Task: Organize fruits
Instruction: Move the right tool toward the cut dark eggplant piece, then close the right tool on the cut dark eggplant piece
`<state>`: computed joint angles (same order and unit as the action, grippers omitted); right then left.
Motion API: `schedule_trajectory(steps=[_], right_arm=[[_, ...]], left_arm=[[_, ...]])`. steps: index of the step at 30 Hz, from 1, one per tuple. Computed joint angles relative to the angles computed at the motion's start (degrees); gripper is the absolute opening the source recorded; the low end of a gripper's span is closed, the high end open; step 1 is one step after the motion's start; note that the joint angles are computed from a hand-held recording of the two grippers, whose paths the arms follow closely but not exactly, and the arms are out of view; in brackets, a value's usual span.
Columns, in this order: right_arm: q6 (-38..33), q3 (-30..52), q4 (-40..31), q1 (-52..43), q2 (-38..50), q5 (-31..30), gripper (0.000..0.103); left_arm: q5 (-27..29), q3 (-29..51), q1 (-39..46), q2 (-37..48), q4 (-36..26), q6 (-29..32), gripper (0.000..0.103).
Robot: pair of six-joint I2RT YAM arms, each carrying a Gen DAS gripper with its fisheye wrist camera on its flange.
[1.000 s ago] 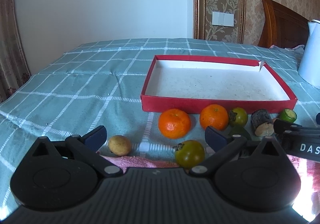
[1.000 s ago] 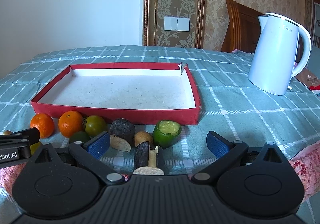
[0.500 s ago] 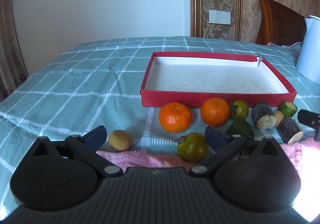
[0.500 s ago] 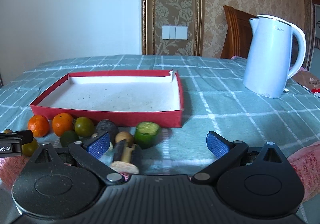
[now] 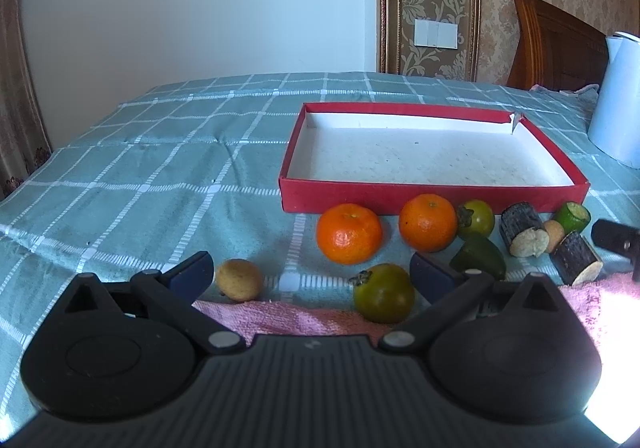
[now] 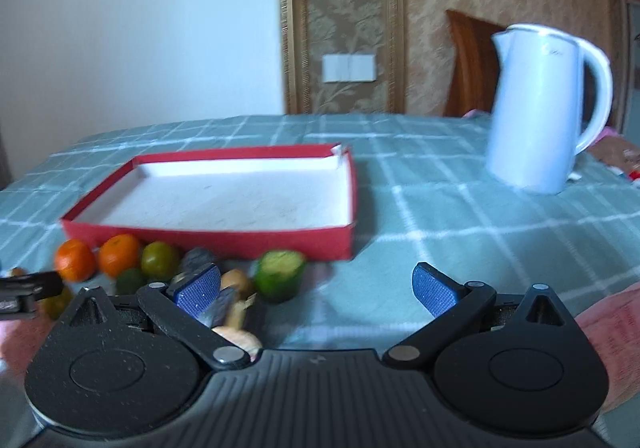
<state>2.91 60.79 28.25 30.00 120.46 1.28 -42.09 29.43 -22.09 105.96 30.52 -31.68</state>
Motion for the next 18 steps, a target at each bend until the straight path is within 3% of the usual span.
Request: schedule_trajectory(steps=[5, 7, 9, 14, 18], right_arm=[[-1.0, -2.1, 2.0, 1.7, -0.7, -0.5, 0.102], [-1.1, -1.4, 1.1, 2.4, -0.4, -0.2, 0.098], [-0.7, 0.3, -1.7, 2.7, 0.2, -0.6, 0.086], [-1.0, 2.9, -5.3, 3.8, 1.7, 0.3, 0.083], [-1.7, 4.2, -7.2, 4.3, 2.0, 1.1, 0.062]], left_arm=[[0.1, -0.2, -0.1, -0.3, -0.1, -0.2, 0.103], [0.2, -0.3, -0.1, -0.3, -0.1, -0.2, 0.103], [0.6, -0.6, 0.1, -0.6, 0.0, -0.3, 0.103], [1.2, -1.0, 0.4, -1.0, 0.4, -0.2, 0.103], [1.5, -1.4, 0.5, -1.5, 0.4, -0.6, 0.103]])
